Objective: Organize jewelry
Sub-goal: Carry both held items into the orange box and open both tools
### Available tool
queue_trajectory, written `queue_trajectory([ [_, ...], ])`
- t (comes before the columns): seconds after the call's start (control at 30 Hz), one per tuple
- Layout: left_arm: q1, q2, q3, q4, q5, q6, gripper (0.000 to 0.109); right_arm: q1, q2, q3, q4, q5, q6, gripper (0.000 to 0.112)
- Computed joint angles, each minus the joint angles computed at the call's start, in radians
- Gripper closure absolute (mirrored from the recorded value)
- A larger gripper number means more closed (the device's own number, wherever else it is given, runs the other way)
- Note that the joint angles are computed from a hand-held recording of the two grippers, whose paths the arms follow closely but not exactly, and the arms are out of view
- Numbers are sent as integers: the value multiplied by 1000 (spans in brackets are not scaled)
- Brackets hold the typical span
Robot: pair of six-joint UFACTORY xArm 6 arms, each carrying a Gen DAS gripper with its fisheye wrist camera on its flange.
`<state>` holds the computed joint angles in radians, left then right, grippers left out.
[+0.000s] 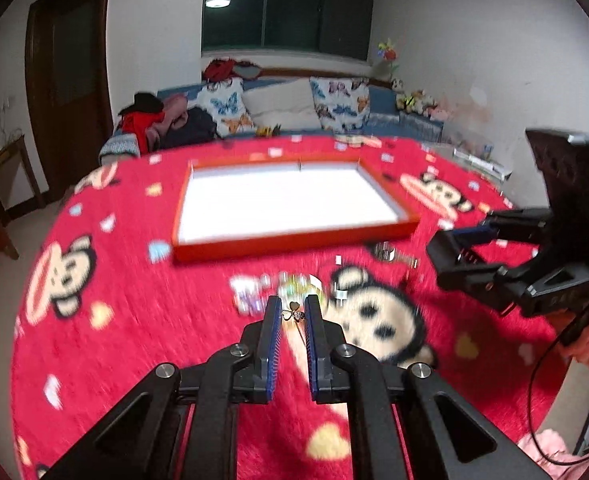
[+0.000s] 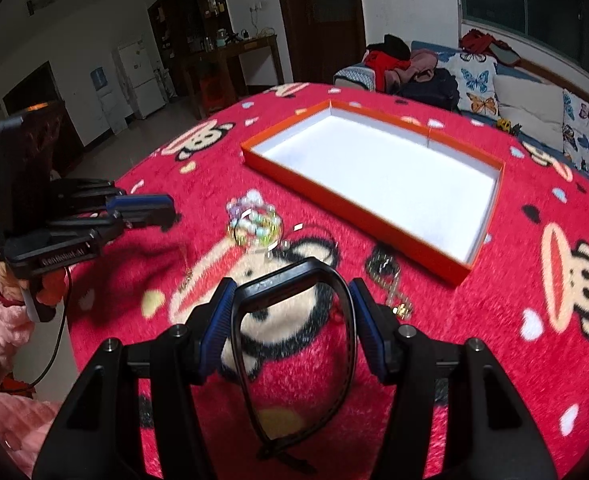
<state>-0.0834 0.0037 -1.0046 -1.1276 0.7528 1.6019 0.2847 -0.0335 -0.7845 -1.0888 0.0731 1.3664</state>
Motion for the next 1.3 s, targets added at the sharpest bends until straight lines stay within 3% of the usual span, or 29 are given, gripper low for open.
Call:
queue_trajectory([
  [0.3, 27, 57, -260, 0, 151, -100, 97, -42, -17, -60, 44, 16, -57, 55],
  [0.6, -46, 240, -599, 88, 100, -232, 97, -105, 44, -160, 106, 35, -124, 55],
  [0.87, -102, 458, -861, 210, 82, -379, 97, -185, 169, -260, 85, 9, -44, 55],
  [1.3, -145, 646, -886, 345, 31, -455, 97, -223, 334, -328, 223, 45, -102, 55],
])
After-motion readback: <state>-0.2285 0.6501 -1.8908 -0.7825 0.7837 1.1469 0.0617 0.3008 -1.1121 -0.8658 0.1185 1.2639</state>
